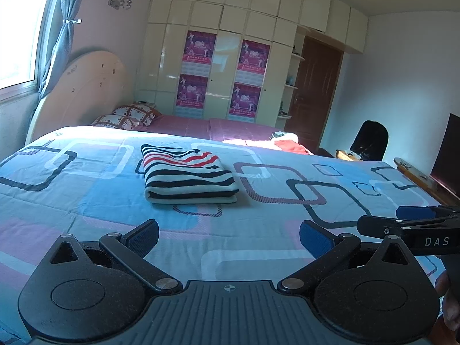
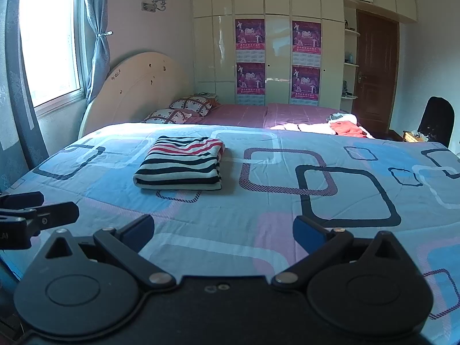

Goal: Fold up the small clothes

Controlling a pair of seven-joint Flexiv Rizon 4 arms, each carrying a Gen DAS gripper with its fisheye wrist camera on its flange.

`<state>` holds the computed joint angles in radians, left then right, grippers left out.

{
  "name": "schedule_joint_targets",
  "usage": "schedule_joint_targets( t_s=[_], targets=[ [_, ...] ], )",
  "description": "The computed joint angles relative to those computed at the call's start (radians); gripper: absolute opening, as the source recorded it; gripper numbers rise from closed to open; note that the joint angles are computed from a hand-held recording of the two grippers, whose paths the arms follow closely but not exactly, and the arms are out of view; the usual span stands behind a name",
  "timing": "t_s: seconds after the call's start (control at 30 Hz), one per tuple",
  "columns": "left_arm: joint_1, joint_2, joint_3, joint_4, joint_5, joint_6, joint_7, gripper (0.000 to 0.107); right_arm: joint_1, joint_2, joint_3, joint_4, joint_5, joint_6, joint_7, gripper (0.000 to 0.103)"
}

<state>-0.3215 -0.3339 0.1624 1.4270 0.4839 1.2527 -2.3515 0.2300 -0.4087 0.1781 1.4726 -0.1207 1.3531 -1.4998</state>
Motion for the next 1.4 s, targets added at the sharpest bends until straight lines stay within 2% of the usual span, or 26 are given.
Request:
schedule_joint_targets(
  t_s=[1.27,1.4],
  targets=[
    [-0.004,-0.011,-0.004,-0.038,0.047,-0.054,-0.027,0.103,-0.017,-0.008,0.022,-0.019,0.045,-0.008,-0.067,0.102],
    [-0.026,-0.013,0.016,-0.056,0.091,-0.074,-0.071,0.103,-0.02,-0.008,0.025,-0.021,0.05,-0.011,-0.072,0.102]
  ],
)
